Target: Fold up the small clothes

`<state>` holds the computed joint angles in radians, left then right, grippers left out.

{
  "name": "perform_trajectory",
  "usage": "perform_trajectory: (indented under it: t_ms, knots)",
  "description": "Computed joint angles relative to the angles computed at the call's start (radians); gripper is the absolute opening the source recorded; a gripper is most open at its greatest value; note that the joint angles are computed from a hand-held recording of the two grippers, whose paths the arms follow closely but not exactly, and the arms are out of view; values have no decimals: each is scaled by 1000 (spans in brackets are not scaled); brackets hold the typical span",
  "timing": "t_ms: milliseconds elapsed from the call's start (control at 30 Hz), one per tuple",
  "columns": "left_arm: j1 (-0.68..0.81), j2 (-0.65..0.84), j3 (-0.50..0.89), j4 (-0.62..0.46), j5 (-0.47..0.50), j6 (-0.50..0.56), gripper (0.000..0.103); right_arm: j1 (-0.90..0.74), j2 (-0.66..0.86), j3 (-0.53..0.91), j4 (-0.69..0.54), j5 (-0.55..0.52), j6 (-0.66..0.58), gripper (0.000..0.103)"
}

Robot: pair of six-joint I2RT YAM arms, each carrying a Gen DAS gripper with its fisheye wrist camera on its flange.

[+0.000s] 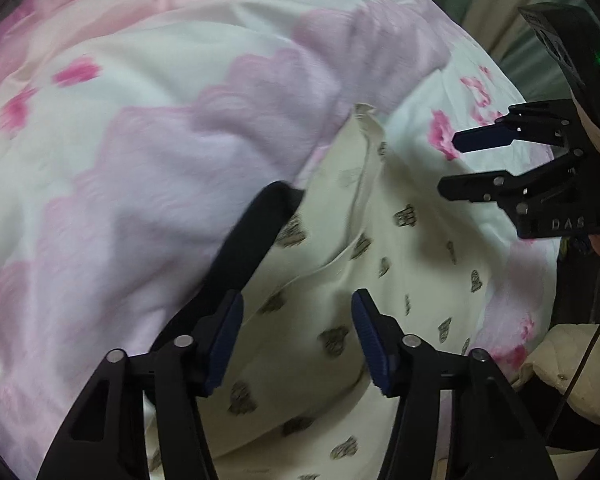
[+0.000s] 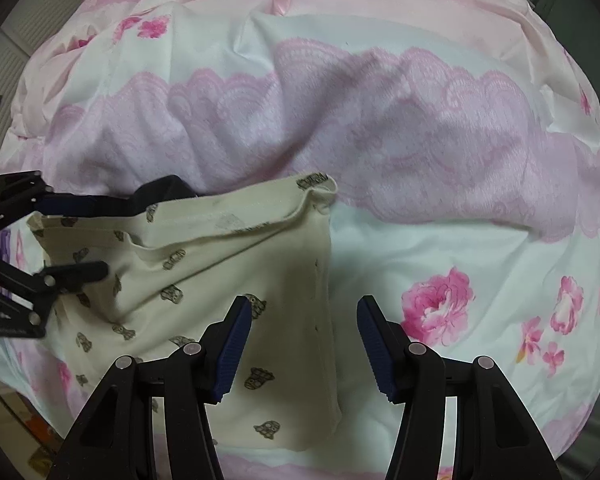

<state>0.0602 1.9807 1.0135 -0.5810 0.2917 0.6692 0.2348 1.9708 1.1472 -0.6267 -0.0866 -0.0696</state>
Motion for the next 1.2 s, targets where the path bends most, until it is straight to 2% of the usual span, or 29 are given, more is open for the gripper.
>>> perform_trajectory:
  t_ms: [100,200,233,267,400,467,600,667,700,767,800,867,1000,1133,1200]
  knots:
    - [-41,38,19,20,-22,-26,41,-7,2,-10,5,0,-9,56]
    - [-40,71,54,-3,-24,-32,26,-18,14,-9,8,-4,-18,56]
    - [-42,68,49,4,-25,-27,10,-21,16,-10,10,-6,-19,56]
    - [-47,45,25,32,-31,-24,5,-25,16,-16,15,-6,-20,56]
    - [-28,2,13,57,1,-48,5,-35,38,-8,34,-2,-16,56]
    - [-13,11,37,84,-24,-94,5,-44,45,-3,37,-4,-15,56]
    - [15,70,94,73,-46,-136,5,-62,53,14,46,-4,-6,56]
    - [17,73,95,68,-50,-139,8,-73,60,24,47,-9,0,56]
    - [16,69,93,70,-66,-146,12,-77,66,32,44,-12,5,56]
    - [24,51,86,86,-114,-172,49,-86,74,52,36,-14,5,56]
    - [36,29,68,105,-118,-176,55,-91,74,54,37,-11,3,56]
    - [83,-27,39,120,-112,-154,57,-112,72,54,36,-6,-11,56]
    - [187,-112,-3,85,-67,-69,57,-138,5,1,36,-11,26,56]
    - [295,-166,-68,52,-70,38,58,-154,-96,-93,45,-62,109,56]
    - [301,-168,-106,51,-86,64,58,-144,-124,-127,43,-72,129,56]
